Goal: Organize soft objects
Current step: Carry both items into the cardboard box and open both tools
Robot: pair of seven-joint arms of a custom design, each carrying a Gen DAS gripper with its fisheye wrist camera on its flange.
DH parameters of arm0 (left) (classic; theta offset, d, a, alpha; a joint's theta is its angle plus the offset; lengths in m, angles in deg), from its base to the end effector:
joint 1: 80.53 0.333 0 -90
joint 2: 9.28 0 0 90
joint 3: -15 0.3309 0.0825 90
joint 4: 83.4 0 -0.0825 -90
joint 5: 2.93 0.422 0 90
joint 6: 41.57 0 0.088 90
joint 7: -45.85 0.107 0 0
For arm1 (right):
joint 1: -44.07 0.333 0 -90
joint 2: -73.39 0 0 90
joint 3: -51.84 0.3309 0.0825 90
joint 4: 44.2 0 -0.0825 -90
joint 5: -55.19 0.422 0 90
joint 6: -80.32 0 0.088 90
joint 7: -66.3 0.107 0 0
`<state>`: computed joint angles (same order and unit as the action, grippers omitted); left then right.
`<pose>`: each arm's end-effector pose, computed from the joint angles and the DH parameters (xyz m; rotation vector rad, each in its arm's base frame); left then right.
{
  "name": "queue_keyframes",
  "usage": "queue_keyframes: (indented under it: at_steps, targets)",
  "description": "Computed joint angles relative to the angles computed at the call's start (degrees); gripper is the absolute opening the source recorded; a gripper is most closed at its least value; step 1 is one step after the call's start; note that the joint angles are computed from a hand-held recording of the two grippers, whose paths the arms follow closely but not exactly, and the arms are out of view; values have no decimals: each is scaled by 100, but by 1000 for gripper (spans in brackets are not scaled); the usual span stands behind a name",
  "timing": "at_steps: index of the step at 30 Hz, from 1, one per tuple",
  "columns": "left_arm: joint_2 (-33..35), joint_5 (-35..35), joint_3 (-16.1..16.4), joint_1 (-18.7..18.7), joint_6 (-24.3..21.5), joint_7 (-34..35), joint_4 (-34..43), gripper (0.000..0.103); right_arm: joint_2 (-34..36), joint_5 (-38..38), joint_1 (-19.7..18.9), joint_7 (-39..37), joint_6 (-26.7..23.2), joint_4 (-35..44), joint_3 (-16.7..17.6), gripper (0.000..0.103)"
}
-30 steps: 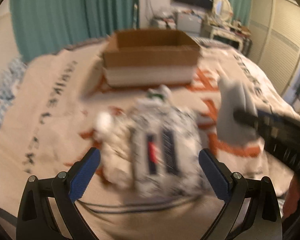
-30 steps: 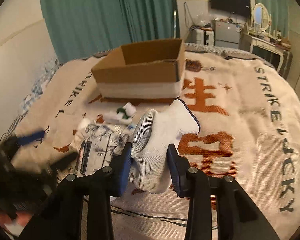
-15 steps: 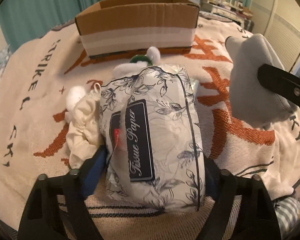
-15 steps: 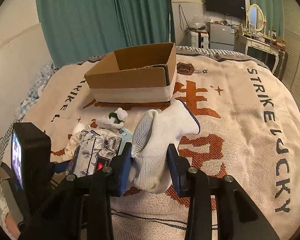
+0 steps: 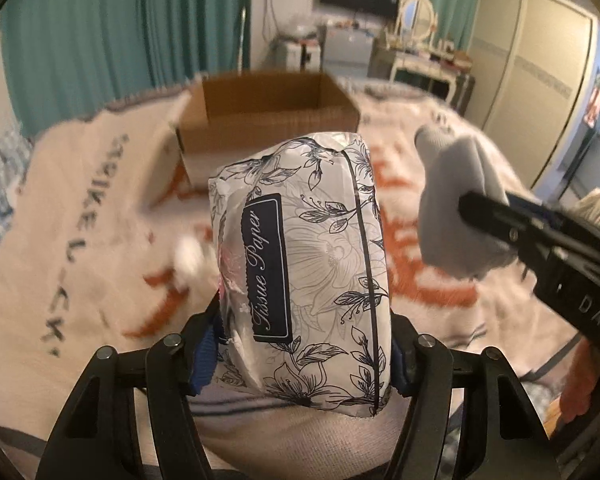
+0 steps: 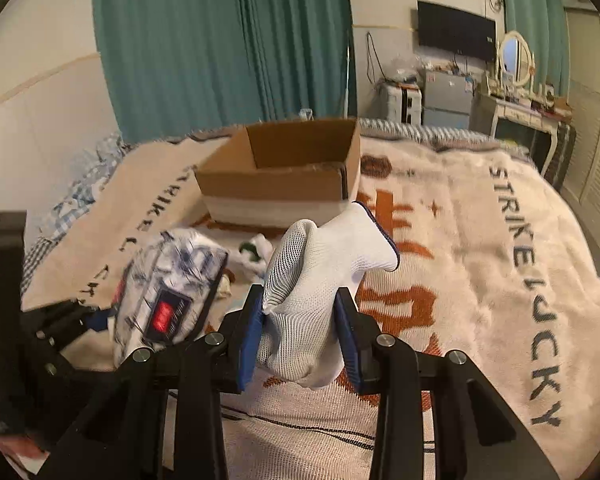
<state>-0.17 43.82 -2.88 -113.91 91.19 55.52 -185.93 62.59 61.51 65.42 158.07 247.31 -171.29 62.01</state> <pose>0.4436 -0.5133 0.5094 -1.8714 1.7521 -0.7597 0.4890 0.2986 0.5590 -1.9429 1.2382 -0.4750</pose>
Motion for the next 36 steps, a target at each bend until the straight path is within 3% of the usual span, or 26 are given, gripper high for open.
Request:
queue_keyframes:
  at_steps: [3,6,12,16,18,25,28,30,33,34,35,36]
  targets:
    - [-155,238,31,28,-20,101,120,65,-102,146,66,-199,63,155,-64,35]
    - [-287,299,61,177,291,291,174,65,-77,-102,-54,-184,91,454,23,35]
    - [-47,345,207,453,593,882,710,67,496,599,202,-953,62,1412,-250,35]
    - [473,345,442,558,576,1211,1401,67,1294,985,203,-1465,-193,2488,-282,35]
    - [867,162,653,518,476,1511,1901,67,1859,914,192,-1497,-439,3226,-288,35]
    - [2265,-606,921,637,429,2611,3389,68,3925,563,295,-1330,-1451,5746,-434,35]
    - [2764,-916,1079,624,407,2945,3872,70,4641,460,344,-1321,-1791,6545,-497,35]
    - [2996,-1024,1218,556,334,2988,4067,81,5027,464,350,-1291,-1956,6975,-512,35]
    - [3002,-980,1420,453,491,2696,3944,90,5232,320,434,-1000,-1945,7115,-700,46]
    - [3009,-1013,1420,457,480,2699,3938,90,5190,333,412,-981,-1887,7019,-685,58]
    - [3004,-1041,1416,458,454,2726,3937,90,5134,326,414,-921,-1780,6903,-701,64]
    - [2961,-1032,1431,442,415,2734,3900,90,5053,328,401,-899,-1715,6776,-695,64]
